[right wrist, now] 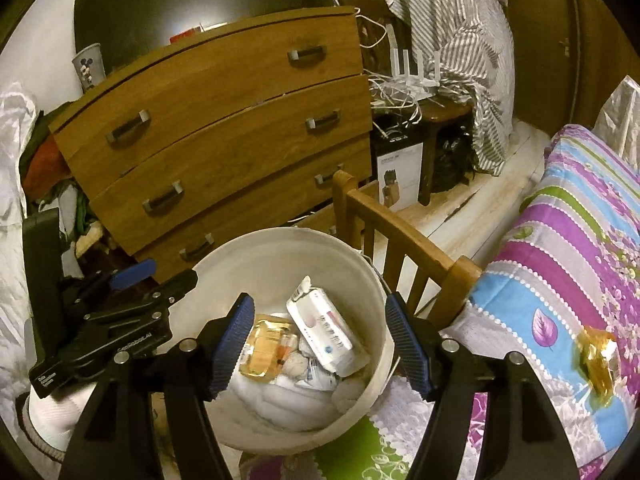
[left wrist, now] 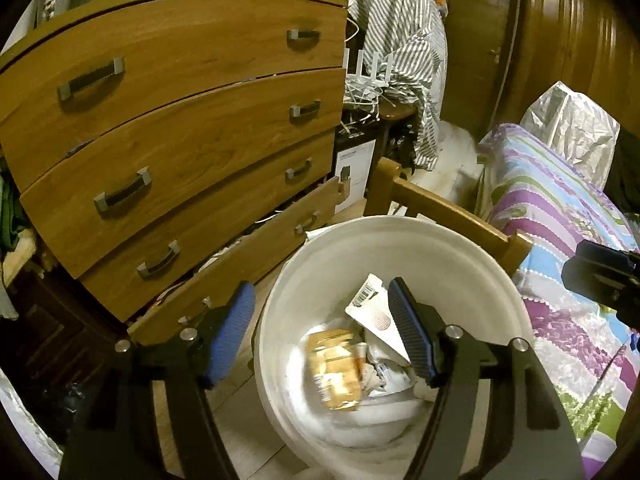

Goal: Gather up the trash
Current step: 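Move both grippers back over the remaining items on the bed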

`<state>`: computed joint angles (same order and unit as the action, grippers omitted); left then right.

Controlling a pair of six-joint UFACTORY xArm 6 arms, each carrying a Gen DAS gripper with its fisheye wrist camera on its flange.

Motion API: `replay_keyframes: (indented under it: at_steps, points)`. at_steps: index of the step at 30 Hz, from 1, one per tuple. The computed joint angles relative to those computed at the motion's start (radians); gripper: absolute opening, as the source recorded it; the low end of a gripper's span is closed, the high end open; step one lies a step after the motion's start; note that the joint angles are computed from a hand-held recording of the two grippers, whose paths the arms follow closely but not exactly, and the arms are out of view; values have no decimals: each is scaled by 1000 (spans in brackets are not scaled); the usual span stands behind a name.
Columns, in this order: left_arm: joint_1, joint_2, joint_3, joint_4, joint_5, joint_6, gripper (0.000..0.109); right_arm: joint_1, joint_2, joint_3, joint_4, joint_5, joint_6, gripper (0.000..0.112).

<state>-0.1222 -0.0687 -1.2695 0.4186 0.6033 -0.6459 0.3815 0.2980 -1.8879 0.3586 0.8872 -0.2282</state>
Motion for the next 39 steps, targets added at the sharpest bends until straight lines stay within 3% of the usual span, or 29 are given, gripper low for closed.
replay_keyframes:
  at_steps: [6,12,16,19,25,32,36,39]
  points:
    - [-58,-38,12,11,5,-8,66,-34,-184,228,64,-90,-75,69]
    - [-179,-42,14,-12,-38,29,66,-146,-465,568,137,-181,-184,71]
    - [-291,30,-41,-72,-50,92,66,-286,-618,754,202,-171,-271,71]
    - [-376,96,-86,-120,-53,142,66,-445,-700,873,224,-146,-342,71]
    - [-500,256,-197,-261,-12,271,66,-755,-667,977,201,-166,-427,71]
    - [-612,433,-385,-367,68,416,66,-995,-567,948,194,-103,-563,71]
    - [-664,599,-613,-437,148,505,66,-1080,-553,934,205,-60,-661,71]
    - [-692,768,-872,-449,247,522,66,-1129,-540,908,190,-27,-695,71]
